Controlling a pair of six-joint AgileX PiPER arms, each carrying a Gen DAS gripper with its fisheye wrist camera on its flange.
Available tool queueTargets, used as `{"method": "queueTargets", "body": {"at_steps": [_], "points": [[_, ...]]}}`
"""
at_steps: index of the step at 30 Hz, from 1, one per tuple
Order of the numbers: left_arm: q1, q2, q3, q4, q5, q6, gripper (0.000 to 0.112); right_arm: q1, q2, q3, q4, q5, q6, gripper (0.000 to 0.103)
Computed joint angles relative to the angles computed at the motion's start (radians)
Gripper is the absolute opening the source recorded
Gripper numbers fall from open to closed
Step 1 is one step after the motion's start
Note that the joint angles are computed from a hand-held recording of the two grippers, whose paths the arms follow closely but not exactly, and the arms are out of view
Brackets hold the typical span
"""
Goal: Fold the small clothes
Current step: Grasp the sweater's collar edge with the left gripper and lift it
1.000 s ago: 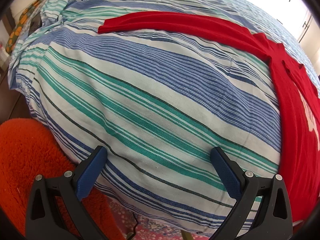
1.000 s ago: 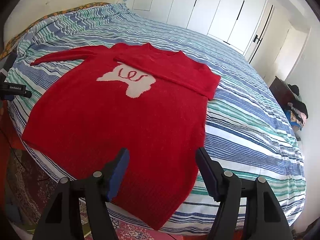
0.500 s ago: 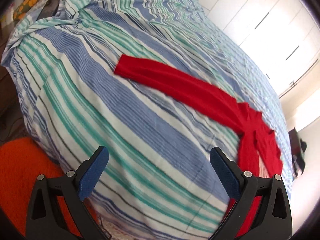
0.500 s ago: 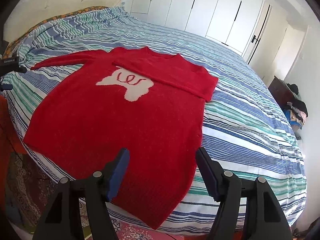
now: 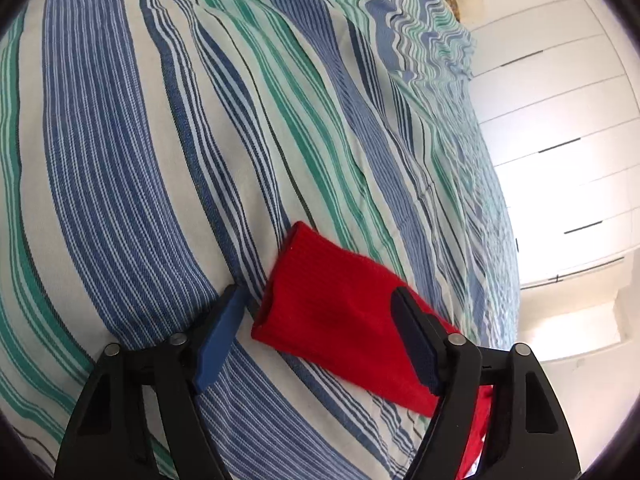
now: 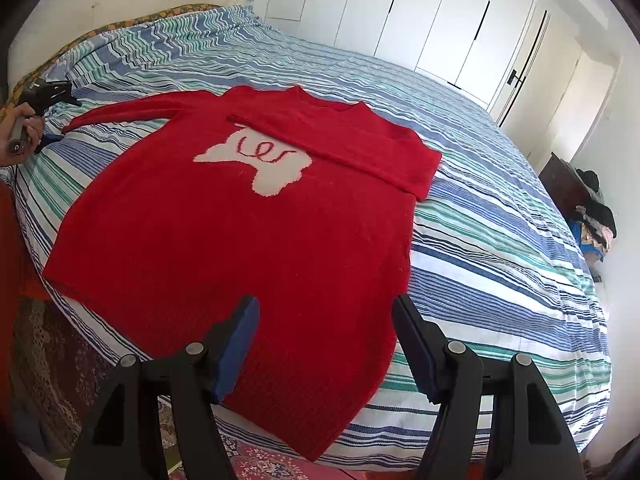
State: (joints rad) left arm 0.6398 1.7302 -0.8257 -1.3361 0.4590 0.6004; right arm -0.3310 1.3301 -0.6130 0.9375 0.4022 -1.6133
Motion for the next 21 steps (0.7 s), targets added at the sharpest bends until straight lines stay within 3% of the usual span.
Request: {"method": "queueTargets", "body": {"at_steps": [1,4,6,8,12,15,21], "points": [[-0.001,0.012,-0.018,0.044,0.006,-0.027,0.046,0.007,0.006,-0.002,-0.012,-0.006,0.011,0.068],[-0.006,0.036,-0.051,0.159,0.012,-0.114,0.011,0.022,0.012,-0.002,-0.026,-0.018,0.024,0.068],[0.001,0.033,-0.067,0.245,0.03,-0.189,0.007,0.026,0.011,0.003,-0.022,-0.022,0.017,0.068],[-0.028,-0.006,-0.098,0.432,0.024,-0.373,0.006,0.023,0.007,0.006,-0.007,-0.019,0.0,0.068],[-0.174,-0.115,-0.22,0.765,0.078,-0.683,0.005,-0.006,0.002,0.003,0.038,0.011,-0.044,0.068],[-0.334,-0.12,-0.42,0.91,0.164,-0.835,0.005,-0.034,0.009,-0.006,0.074,0.044,-0.072,0.069],[-0.703,0.09,-0.972,1.118,0.342,-1.03,0.005,-0.11,0.022,-0.035,0.136,0.13,-0.106,0.069]]}}
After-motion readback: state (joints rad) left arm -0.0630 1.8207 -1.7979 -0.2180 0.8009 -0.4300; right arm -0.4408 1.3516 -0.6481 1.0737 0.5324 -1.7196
